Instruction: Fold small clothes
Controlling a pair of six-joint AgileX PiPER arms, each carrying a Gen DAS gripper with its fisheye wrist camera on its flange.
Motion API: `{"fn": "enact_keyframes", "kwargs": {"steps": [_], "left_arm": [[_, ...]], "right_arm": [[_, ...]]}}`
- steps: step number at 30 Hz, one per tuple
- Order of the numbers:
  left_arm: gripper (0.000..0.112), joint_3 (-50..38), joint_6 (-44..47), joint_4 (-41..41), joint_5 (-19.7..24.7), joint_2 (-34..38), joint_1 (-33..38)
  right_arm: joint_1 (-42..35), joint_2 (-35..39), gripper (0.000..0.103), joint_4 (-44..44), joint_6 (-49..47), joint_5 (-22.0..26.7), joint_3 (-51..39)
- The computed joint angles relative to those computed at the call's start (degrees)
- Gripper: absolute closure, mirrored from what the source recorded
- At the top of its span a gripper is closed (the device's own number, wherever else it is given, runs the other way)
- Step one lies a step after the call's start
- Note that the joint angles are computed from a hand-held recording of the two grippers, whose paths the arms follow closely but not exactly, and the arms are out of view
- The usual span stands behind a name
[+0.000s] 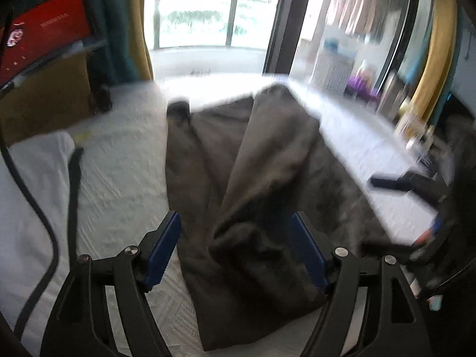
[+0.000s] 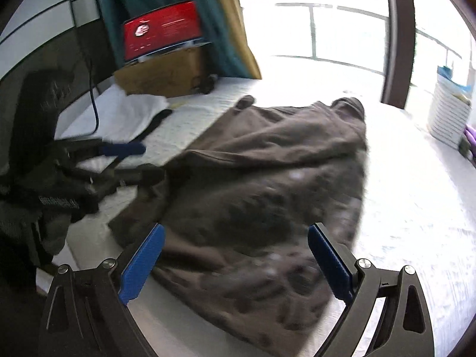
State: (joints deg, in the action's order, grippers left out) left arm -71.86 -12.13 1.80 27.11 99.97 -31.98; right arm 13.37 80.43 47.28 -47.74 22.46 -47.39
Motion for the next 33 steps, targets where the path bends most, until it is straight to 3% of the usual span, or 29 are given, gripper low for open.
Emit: {"fn": "enact_keyframes", "kwargs": {"steps": [3, 6, 13, 18, 23, 27, 33], "left_arm": [[0.036, -0.9, -8.1, 9.3, 3.1, 2.3, -1.8], [0.036, 3.2, -10.9, 10.4, 1.1, 0.0, -1.5], [0.033, 9.4, -20.1, 15.9, 3.2, -4.4, -1.6], [0.034, 12.3, -32.5, 26.8, 3.4, -9.2, -3.0], [0.034, 8.6, -37.2, 30.2, 3.9, -10.4, -3.2], [0.034, 2.7, -34.3, 29.2, 4.9, -7.2, -4.4], [0.034, -11.6, -23.5, 24.5, 8.6, 4.1, -7.7]], "right_arm": [[-0.9, -0.2, 0.006, -0.8, 0.6, -1.0, 1.0], [-0.9, 0.2, 0.006, -2.0, 1.7, -2.2, 1.8], [-1.6, 1.4, 0.006, 1.1, -3.4, -4.6, 4.1], [-4.4, 2.5, 0.006, 7.2, -10.8, -3.2, 4.3], [-7.7, 3.2, 0.006, 10.1, -15.0, -1.0, 3.1], [-11.8, 4.7, 0.006, 11.7, -17.7, 1.3, 1.2], [-17.5, 7.3, 0.006, 12.8, -19.6, 3.9, -2.2]]}}
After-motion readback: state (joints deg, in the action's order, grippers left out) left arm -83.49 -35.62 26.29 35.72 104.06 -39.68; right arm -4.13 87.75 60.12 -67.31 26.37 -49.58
